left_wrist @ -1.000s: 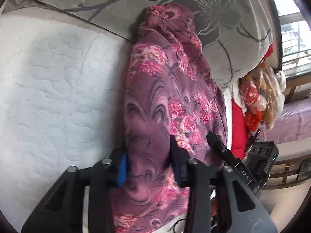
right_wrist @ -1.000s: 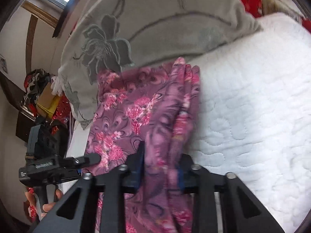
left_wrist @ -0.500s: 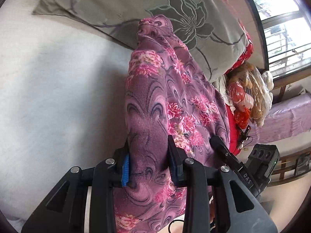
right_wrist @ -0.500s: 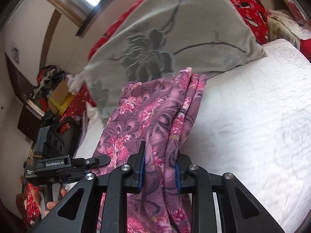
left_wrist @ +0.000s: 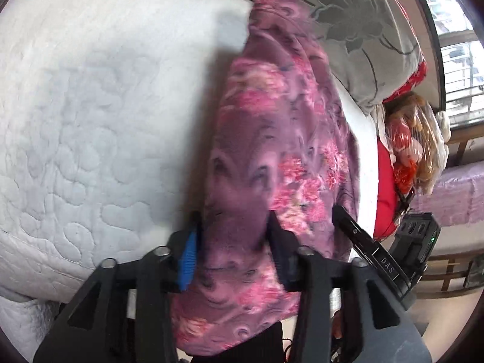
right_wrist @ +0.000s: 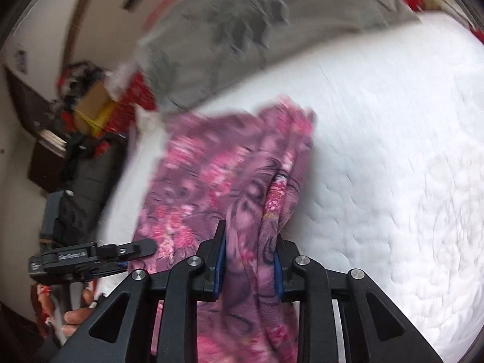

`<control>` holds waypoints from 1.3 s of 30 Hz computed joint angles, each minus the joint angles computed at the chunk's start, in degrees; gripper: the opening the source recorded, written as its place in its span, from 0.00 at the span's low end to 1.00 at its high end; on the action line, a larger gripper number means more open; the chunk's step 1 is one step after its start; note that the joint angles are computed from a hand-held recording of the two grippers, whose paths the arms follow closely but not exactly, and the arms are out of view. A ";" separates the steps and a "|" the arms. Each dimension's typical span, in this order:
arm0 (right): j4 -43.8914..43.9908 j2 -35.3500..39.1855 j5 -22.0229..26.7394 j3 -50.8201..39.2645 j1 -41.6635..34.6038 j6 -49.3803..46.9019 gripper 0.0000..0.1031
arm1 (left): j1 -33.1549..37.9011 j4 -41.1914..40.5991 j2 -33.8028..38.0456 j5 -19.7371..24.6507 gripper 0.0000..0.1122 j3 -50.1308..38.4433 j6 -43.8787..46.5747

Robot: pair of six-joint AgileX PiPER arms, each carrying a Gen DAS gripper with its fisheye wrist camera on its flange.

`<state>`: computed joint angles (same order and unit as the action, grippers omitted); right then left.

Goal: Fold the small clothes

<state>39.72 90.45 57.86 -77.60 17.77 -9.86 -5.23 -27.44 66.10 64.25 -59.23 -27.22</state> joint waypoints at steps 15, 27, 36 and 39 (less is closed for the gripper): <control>-7.39 5.86 -6.45 -14.85 4.12 0.35 0.32 | -13.59 28.37 19.09 1.19 0.40 -26.23 -6.68; -16.49 14.37 -5.34 -21.60 6.37 7.41 0.09 | -11.87 31.40 24.14 3.24 0.55 -30.40 -6.82; -11.02 1.86 -6.08 -4.24 6.51 -4.50 0.23 | -20.19 36.49 8.31 2.17 0.63 -10.38 -14.77; -17.61 1.18 -8.81 -2.27 9.47 -0.86 0.21 | -19.10 35.48 8.22 4.12 0.63 -12.15 -15.54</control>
